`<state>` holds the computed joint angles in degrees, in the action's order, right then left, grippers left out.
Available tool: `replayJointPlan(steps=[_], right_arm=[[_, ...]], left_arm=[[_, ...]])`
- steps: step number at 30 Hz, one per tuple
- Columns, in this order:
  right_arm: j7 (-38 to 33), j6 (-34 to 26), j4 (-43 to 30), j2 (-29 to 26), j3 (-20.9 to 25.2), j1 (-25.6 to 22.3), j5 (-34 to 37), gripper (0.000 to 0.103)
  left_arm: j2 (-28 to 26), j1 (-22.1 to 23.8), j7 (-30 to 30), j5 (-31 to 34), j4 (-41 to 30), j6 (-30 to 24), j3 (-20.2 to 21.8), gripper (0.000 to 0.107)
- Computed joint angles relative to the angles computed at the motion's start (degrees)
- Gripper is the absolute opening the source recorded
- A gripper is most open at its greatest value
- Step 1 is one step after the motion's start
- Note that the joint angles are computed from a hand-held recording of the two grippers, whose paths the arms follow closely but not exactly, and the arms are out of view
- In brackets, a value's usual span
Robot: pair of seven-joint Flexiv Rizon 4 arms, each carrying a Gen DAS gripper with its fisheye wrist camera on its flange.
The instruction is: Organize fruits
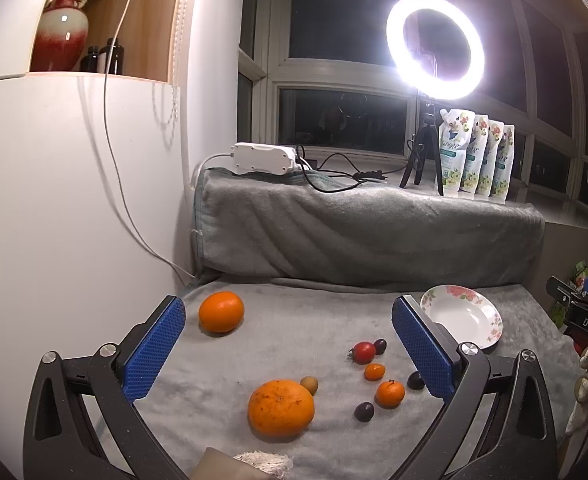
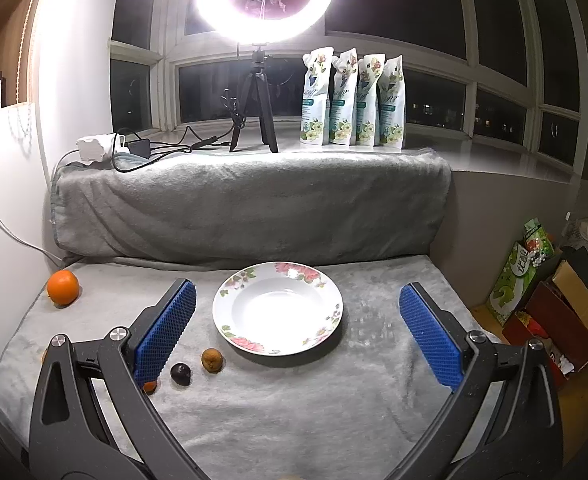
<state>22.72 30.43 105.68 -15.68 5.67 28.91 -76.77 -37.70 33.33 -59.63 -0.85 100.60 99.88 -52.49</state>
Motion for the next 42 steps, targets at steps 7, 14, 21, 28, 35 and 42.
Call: replayJointPlan(steps=[7, 14, 21, 28, 35, 42], right_arm=[[0.3, -0.4, 0.1, 0.2, 0.0, 0.0, -0.1, 0.103], [0.5, -0.4, 0.3, 0.3, 0.1, -0.1, -0.2, 0.103], [0.2, 0.3, 0.2, 0.0, 0.1, -0.3, -0.1, 0.103], [0.1, 0.8, -0.1, -0.3, -0.2, -0.1, -0.2, 0.103], [-0.3, 4.2, -0.3, -0.9, -0.4, -0.8, -0.4, 0.103], [-0.9, 11.3, -1.1, -2.6, -1.5, -1.8, -2.4, 0.103]], left_arm=[[-0.1, 0.3, 0.2, 0.0, 0.0, -0.1, -0.3, 0.102], [-0.1, 0.6, 0.2, 0.0, 0.3, -0.3, -0.6, 0.102], [0.5, 0.0, 0.5, -0.4, 0.2, -0.3, 0.3, 0.102], [0.4, -0.7, 0.6, -1.0, -0.2, -0.9, 1.1, 0.102], [0.2, -0.4, 1.5, -1.9, 0.1, -1.7, 0.8, 0.102], [0.1, -0.6, 2.7, -2.9, 0.4, -2.1, 1.4, 0.102]])
